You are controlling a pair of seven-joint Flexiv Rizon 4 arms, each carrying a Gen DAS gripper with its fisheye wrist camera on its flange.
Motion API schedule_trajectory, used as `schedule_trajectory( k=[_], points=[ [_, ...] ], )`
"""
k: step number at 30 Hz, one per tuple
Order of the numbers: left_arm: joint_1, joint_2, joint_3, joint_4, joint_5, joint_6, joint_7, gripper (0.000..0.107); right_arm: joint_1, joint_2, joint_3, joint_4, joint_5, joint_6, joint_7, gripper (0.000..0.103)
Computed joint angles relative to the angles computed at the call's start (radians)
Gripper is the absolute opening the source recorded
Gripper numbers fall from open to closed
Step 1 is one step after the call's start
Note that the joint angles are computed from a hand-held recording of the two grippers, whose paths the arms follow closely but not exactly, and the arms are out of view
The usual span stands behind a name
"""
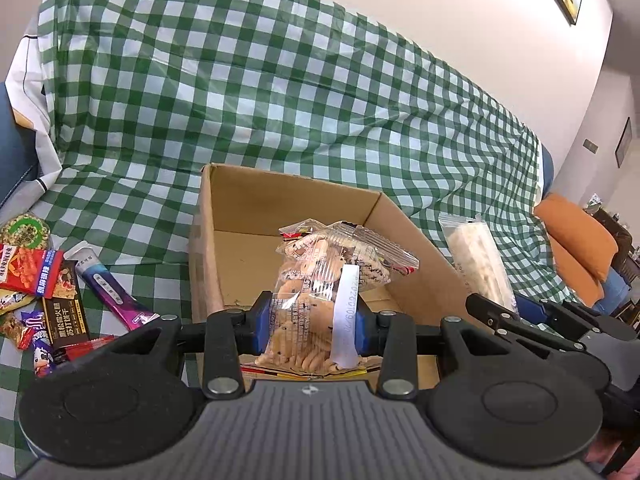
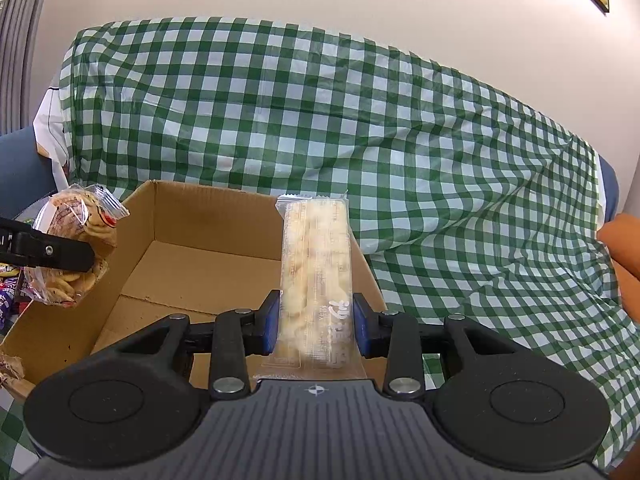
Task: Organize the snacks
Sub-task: 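Lower both snacks into the box and open both tools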
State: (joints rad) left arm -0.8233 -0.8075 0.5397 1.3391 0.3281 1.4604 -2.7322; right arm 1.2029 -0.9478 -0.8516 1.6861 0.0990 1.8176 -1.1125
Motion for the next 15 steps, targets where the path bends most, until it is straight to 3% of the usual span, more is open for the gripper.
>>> schedule_trajectory(
  k=[4,5,6,7,8,9,10,12,15],
  points=[
    [0.001,-0.006,0.006,-0.003,0.006,0.054,0.008,0.044,-0.007,0.000,0.009,-0.002,0.016,0.026,0.001,0.038],
    [0.004,-0.009,0.002,-0.006,0.005,0.073,0.025,0.053,-0.007,-0.003,0.009,-0.003,0.028,0.041,0.001,0.038],
    [0.015,-0.009,-0.013,-0.005,0.000,0.100,0.051,0.072,-0.006,-0.009,0.006,-0.006,0.048,0.069,0.001,0.038],
    [0.005,-0.016,0.002,-0.004,-0.016,0.121,0.061,0.079,-0.003,-0.016,0.003,-0.009,0.075,0.097,-0.002,0.041],
    [-0.024,-0.028,0.050,-0.009,-0.018,0.131,0.036,0.083,-0.002,-0.022,0.003,-0.014,0.106,0.129,-0.005,0.057],
    [-0.046,-0.038,0.086,-0.008,-0.032,0.129,0.027,0.083,0.009,-0.034,-0.014,-0.018,0.142,0.143,-0.007,0.080],
    [-0.056,-0.041,0.100,-0.005,-0.049,0.120,0.029,0.083,0.023,-0.049,-0.035,-0.022,0.176,0.142,-0.009,0.088],
    [-0.083,-0.049,0.137,0.001,-0.093,0.061,0.023,0.083,0.046,-0.065,-0.070,-0.031,0.212,0.079,-0.013,0.093],
    [-0.098,-0.041,0.141,-0.025,-0.100,-0.150,0.041,0.083,0.083,-0.098,-0.152,-0.041,0.186,-0.115,0.059,0.093]
  ],
)
